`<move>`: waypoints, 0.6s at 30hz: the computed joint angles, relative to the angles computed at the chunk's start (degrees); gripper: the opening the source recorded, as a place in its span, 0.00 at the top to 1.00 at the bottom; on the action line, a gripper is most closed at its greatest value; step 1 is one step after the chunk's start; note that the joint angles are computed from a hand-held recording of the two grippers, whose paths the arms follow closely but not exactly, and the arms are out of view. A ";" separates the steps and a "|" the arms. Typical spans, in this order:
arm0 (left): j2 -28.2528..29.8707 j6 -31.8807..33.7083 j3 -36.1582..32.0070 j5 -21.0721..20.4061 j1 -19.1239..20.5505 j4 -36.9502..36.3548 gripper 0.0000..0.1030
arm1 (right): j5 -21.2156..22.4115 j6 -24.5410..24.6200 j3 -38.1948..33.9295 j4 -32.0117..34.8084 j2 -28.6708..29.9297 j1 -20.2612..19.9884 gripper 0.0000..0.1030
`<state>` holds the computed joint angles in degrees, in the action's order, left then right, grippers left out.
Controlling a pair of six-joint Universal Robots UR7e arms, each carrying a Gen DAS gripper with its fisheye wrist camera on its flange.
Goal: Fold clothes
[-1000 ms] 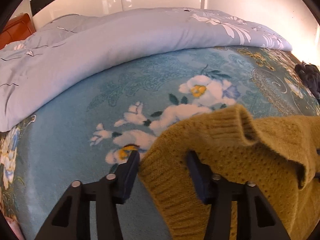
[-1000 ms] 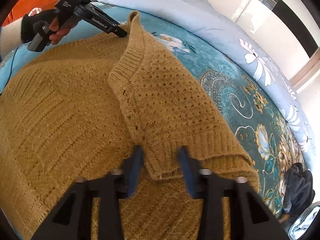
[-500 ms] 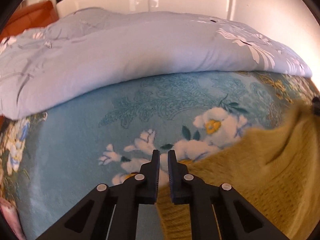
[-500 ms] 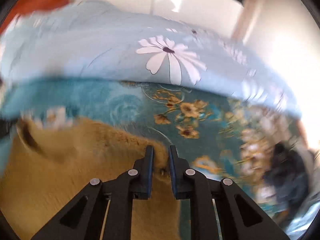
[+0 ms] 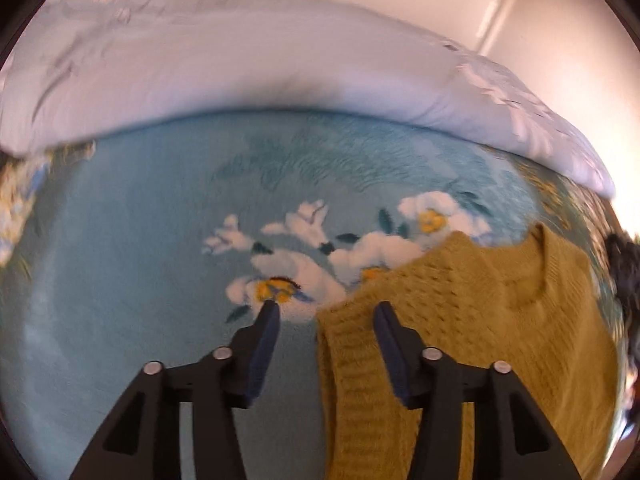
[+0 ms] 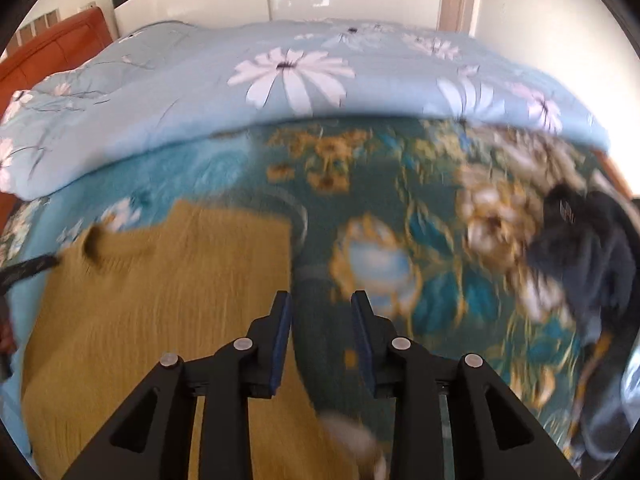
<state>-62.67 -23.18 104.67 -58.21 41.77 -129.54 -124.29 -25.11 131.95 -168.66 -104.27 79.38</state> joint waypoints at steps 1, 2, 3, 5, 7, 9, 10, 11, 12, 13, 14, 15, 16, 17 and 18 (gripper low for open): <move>0.64 -1.13 -0.12 -0.32 0.46 -0.36 0.44 | 0.27 -1.35 1.36 0.16 -1.73 -0.71 0.69; 0.93 -1.43 0.34 -0.57 0.62 -2.34 0.43 | 0.40 -2.79 2.63 0.25 -3.39 -1.41 0.69; 1.05 -1.12 0.77 -1.07 0.56 -4.44 0.43 | 0.36 -4.24 3.69 0.05 -4.79 -2.01 0.69; 1.71 -0.87 0.52 -2.37 0.38 -5.82 0.45 | 1.57 -6.46 5.58 -0.27 -7.63 -3.65 0.69; 2.86 -0.43 -0.51 -0.89 -0.83 -4.34 0.72 | 3.71 -6.94 6.59 0.68 -10.26 -5.48 0.69; 3.54 -0.69 -0.95 2.16 -2.54 -2.99 0.88 | 5.87 -6.39 7.01 2.13 -12.39 -7.13 0.69; 3.66 -1.03 -0.93 3.98 -3.41 -2.79 0.88 | 6.63 -6.35 7.00 2.76 -13.07 -7.68 0.69; 3.76 -0.80 -0.75 7.42 -4.45 -3.59 0.89 | 7.06 -6.68 7.13 2.89 -13.64 -8.06 0.69; 3.91 -0.83 -0.71 10.56 -5.22 -4.17 0.90 | 7.15 -7.17 7.38 2.62 -14.06 -8.24 0.69; 4.04 -2.35 -1.19 12.54 -5.14 -3.44 0.91 | 7.38 -7.64 7.62 2.47 -14.56 -8.51 0.69; 4.20 -3.93 -1.71 14.53 -5.05 -2.63 0.91 | 7.98 -7.92 7.82 2.79 -15.26 -9.08 0.69; 4.21 -5.47 -2.20 15.57 -4.77 -1.66 0.91 | 8.83 -7.89 7.99 3.59 -16.07 -9.81 0.69; 3.83 -6.80 -2.26 14.21 -4.02 -0.96 0.92 | 9.70 -7.86 8.15 4.56 -16.94 -10.59 0.69; 3.44 -8.03 -2.38 12.65 -3.22 -0.24 0.92 | 10.49 -7.91 8.27 5.82 -17.90 -11.36 0.69; 2.89 -9.15 -2.26 11.00 -2.49 0.04 0.92 | 10.99 -8.24 8.50 6.71 -18.78 -11.95 0.69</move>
